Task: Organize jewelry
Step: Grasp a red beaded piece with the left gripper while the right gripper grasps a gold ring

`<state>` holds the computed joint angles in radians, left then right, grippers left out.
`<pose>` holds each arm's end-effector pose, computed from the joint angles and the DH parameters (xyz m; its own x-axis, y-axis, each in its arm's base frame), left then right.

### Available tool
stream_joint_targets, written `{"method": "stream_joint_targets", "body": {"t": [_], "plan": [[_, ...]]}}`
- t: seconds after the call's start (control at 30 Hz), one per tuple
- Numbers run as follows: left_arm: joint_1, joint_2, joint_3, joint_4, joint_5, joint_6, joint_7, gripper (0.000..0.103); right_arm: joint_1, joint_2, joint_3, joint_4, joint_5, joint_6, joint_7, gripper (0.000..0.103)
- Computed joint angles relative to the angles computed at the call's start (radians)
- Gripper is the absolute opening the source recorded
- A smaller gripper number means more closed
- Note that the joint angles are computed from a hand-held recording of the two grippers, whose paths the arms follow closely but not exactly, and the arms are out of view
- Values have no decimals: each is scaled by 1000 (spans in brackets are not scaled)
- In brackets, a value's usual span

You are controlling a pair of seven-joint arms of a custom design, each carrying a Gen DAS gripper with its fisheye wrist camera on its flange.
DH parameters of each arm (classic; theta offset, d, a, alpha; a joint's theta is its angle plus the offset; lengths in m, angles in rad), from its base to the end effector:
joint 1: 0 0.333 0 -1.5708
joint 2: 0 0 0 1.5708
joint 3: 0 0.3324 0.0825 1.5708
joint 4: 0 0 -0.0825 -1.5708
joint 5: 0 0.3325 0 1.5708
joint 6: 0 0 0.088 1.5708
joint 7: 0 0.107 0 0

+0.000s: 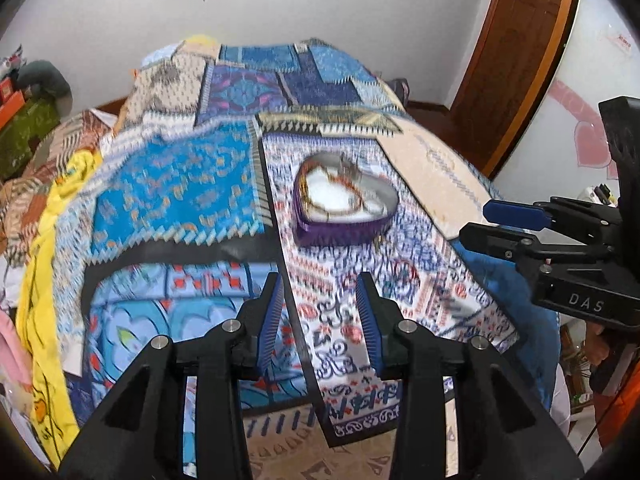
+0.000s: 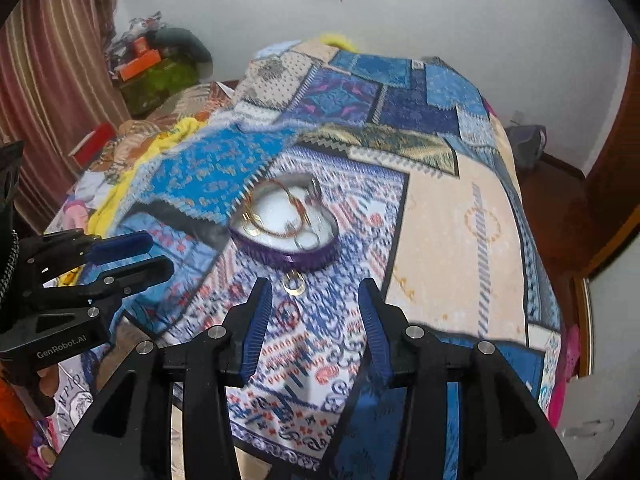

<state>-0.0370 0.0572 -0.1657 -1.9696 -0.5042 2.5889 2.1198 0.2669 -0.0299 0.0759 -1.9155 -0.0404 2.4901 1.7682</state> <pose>0.5572 -0.1031 0.5424 -0.4241 -0.8931 0.1504 -0.7562 0.2578 -0.6015 0.5153 0.1848 0.6051 0.1911 -0.9790 -0.0714 -0.8169 -0.1182 -0.5645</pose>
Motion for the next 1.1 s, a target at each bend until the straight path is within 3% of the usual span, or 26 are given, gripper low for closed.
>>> {"method": "stream_joint_targets", "body": {"t": [0.17, 0.43, 0.57, 0.73, 0.8, 0.87, 1.1], "plan": [[1, 21, -7, -6, -15, -55, 1, 37, 0, -9, -1, -42, 20, -25, -15, 41], [-23, 77, -41, 34, 12, -74, 8, 37, -14, -18, -8, -80, 32, -31, -17, 41], [-43, 104, -52, 37, 98, 5, -43, 37, -22, -22, -11, -87, 44, -31, -22, 41], [-30, 119, -79, 33, 104, 49, -11, 36, -29, -20, -13, -86, 57, -26, -30, 41], [-23, 119, -91, 23, 90, 69, 19, 30, -30, -17, -14, -84, 66, -22, -34, 41], [-17, 119, -97, 18, 78, 73, 42, 7, -30, -9, -14, -76, 71, -20, -38, 41], [8, 113, -98, 27, -14, 46, 92, 6, -17, 43, -13, -17, 78, -32, -70, 41]]}}
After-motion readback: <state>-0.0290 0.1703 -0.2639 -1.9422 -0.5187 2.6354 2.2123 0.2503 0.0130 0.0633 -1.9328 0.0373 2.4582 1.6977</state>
